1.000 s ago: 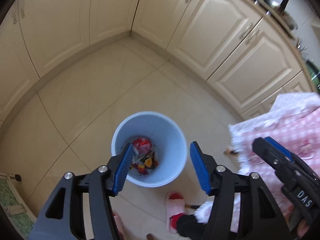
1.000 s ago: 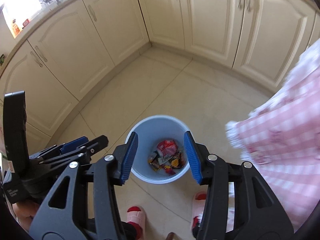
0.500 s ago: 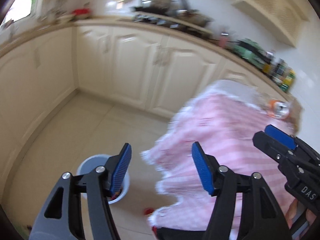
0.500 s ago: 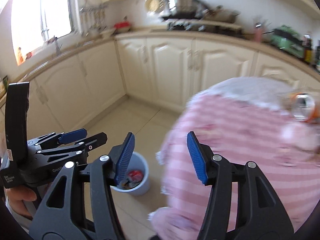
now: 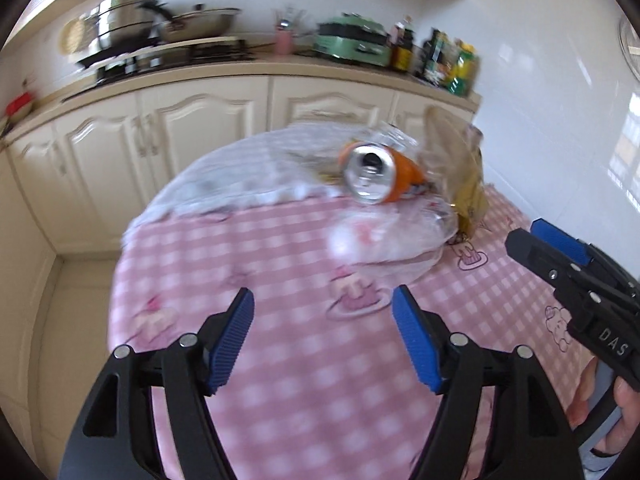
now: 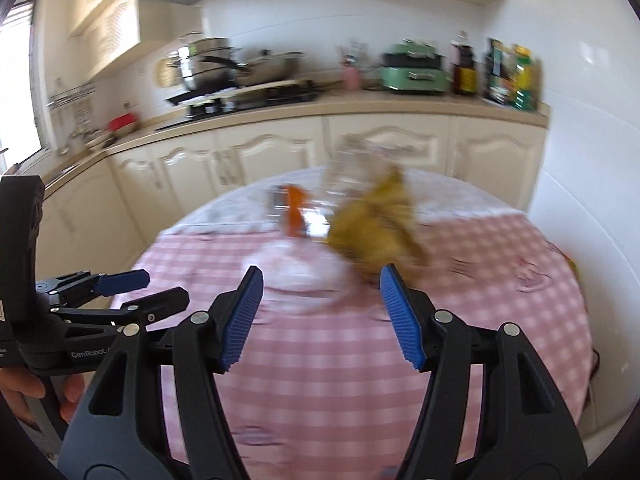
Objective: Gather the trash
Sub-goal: 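Move both open tools back over the table toward the plastic bag, then grasp the clear plastic bag with the left gripper while the right grasps the gold snack bag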
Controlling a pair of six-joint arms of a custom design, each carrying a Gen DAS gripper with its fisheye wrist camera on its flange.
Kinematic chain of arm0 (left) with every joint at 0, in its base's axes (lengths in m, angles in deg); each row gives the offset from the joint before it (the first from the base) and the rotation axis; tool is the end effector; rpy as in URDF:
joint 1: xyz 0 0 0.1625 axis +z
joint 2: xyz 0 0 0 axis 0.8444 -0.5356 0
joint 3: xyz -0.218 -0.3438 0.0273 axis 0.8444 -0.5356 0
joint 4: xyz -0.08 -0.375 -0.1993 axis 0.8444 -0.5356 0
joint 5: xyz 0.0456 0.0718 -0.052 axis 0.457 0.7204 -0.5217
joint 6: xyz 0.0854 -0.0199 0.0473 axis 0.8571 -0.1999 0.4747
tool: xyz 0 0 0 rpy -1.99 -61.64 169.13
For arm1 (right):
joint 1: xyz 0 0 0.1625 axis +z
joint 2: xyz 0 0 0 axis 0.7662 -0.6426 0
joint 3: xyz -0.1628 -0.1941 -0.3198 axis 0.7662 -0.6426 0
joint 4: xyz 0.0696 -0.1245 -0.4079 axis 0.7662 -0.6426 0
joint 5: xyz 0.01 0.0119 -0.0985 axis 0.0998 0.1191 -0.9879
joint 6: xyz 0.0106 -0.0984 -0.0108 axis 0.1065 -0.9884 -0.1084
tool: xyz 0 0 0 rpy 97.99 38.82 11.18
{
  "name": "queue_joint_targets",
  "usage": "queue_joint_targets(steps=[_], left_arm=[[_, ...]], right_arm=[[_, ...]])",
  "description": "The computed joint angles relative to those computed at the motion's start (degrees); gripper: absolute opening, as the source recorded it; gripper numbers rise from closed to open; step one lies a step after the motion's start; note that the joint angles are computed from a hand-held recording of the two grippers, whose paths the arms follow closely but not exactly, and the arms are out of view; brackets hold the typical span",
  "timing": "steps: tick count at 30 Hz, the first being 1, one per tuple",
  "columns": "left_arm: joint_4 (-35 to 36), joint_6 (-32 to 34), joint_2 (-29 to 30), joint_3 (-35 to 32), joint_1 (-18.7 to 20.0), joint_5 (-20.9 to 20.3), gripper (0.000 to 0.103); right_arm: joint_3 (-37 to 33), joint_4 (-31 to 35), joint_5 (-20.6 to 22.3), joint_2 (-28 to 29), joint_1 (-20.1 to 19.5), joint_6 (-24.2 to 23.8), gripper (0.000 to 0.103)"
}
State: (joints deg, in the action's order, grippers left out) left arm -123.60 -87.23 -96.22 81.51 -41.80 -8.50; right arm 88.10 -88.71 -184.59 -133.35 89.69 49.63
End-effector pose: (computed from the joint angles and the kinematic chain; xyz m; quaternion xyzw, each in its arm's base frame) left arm -0.3412 -0.3119 0.3790 0.2276 0.8828 -0.3171 0.2611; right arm 0.4196 -0.2815 0.3203 0.2163 -0.8452 0.4264 0.2387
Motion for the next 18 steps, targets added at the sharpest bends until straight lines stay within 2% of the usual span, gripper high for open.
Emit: queue_joint_targets(steps=[6,12,15,16,17,18], left_arm=[[-7.0,9.9,9.2,-2.3,3.1,0.1,0.07],[-9.8,17.9,14.2,-4.0,5.1,1.2,0.07],[-12.1,21.0,15.6,-4.2,5.9,0.5,0.07],[-12.3,21.2,15.5,-4.1,5.9,0.4,0.069],[-12.5,21.3,15.5,-4.1,6.0,0.1,0.062],[-12.6,21.1,15.3,-4.2,6.2,-0.7,0.06]], right_arm=[[1.7,-1.3,1.9,-3.5,-3.8,-0.6,0.064],[1.0,0.1,4.5,-3.9,-6.7,-0.7,0.065],[0.3,1.2,5.8,-3.4,-7.7,-0.6,0.067],[0.0,1.6,6.4,-3.2,-8.0,-0.6,0.067],[-0.4,2.0,7.2,-3.0,-8.3,-0.5,0.067],[-0.8,2.4,8.2,-2.8,-8.7,-0.5,0.067]])
